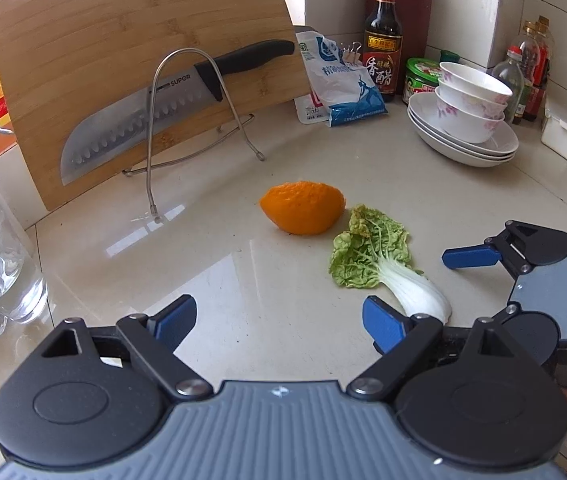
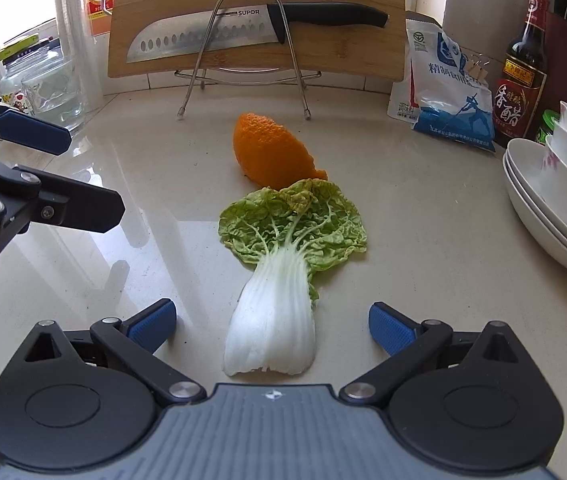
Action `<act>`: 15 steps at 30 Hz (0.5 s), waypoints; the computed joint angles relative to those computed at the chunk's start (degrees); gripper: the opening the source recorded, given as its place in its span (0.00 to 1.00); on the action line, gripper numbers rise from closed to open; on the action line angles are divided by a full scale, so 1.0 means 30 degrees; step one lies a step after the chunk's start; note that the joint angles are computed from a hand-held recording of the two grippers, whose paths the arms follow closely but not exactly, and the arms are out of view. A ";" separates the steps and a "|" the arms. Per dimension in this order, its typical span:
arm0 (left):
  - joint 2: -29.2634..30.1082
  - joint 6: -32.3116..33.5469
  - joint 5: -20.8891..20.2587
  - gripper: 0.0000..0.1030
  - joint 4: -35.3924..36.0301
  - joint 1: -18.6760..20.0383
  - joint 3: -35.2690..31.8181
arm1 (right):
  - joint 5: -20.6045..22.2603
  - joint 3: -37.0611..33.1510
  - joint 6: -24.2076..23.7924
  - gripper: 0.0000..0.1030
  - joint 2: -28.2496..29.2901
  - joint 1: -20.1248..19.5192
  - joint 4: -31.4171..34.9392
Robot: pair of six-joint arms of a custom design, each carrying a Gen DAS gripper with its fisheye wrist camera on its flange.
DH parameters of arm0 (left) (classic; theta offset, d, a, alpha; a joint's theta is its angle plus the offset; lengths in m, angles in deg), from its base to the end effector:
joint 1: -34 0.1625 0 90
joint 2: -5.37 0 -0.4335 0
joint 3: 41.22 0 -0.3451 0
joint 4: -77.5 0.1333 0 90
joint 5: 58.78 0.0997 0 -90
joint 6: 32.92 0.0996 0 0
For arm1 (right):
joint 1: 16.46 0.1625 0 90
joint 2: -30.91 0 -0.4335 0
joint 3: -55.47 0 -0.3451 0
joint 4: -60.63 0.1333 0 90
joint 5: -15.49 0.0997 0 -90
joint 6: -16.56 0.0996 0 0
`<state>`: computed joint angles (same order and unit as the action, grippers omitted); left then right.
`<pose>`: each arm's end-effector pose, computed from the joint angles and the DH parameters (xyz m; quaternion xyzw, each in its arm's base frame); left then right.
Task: Collect trash
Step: 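Grasp the cabbage leaf stem with right tool while left tool grasps the orange peel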
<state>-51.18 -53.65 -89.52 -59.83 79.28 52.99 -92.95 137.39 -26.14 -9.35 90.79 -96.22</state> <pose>-0.2800 -0.5939 0.2799 0.1392 0.8559 -0.3280 0.3748 0.3105 -0.6565 0.1702 0.4510 -0.8519 0.1755 0.1999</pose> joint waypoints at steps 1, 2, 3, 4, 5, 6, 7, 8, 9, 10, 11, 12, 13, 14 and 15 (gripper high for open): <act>0.0039 0.0005 -0.0034 0.87 0.0006 0.0051 -0.0058 | -0.0127 -0.0180 0.0100 1.00 0.0110 0.0046 0.0103; 0.0083 0.0039 -0.0067 0.87 0.0024 0.0100 -0.0135 | -0.0222 -0.0295 0.0175 1.00 0.0175 0.0080 0.0189; 0.0130 0.0119 -0.0075 0.87 -0.0003 0.0130 -0.0197 | -0.0298 -0.0334 0.0206 1.00 0.0210 0.0107 0.0206; 0.0185 0.0294 -0.0060 0.87 -0.0143 0.0160 -0.0246 | -0.0336 -0.0327 0.0246 1.00 0.0222 0.0120 0.0178; 0.0242 0.0483 -0.0052 0.87 -0.0288 0.0192 -0.0308 | -0.0302 -0.0263 0.0212 1.00 0.0198 0.0106 0.0110; 0.0295 0.0638 -0.0078 0.87 -0.0401 0.0237 -0.0387 | -0.0160 -0.0106 0.0112 0.99 0.0115 0.0075 -0.0056; 0.0345 0.0757 -0.0112 0.87 -0.0501 0.0282 -0.0461 | 0.0038 0.0039 -0.0034 0.90 0.0030 0.0060 -0.0264; 0.0384 0.0907 -0.0150 0.87 -0.0605 0.0325 -0.0527 | 0.0131 0.0080 -0.0103 0.80 -0.0030 0.0077 -0.0256; 0.0455 0.1100 -0.0172 0.87 -0.0690 0.0380 -0.0638 | 0.0095 0.0049 -0.0125 0.76 -0.0038 0.0120 -0.0210; 0.0523 0.1246 -0.0166 0.87 -0.0732 0.0430 -0.0739 | 0.0067 -0.0006 -0.0067 0.69 -0.0034 0.0150 -0.0129; 0.0591 0.1391 -0.0166 0.87 -0.0791 0.0472 -0.0831 | 0.0040 -0.0051 -0.0045 0.64 -0.0030 0.0164 -0.0058; 0.0643 0.1527 -0.0208 0.87 -0.0847 0.0520 -0.0921 | 0.0001 -0.0050 -0.0072 0.60 -0.0031 0.0179 -0.0092; 0.0686 0.1682 -0.0273 0.87 -0.0936 0.0563 -0.0995 | -0.0016 -0.0031 -0.0067 0.49 -0.0053 0.0195 -0.0096; 0.0745 0.1888 -0.0343 0.87 -0.1091 0.0616 -0.1074 | -0.0177 -0.0020 -0.0095 0.41 -0.0057 0.0242 -0.0117; 0.0794 0.2020 -0.0402 0.87 -0.1180 0.0667 -0.1161 | -0.0310 -0.0025 -0.0117 0.40 -0.0072 0.0279 -0.0050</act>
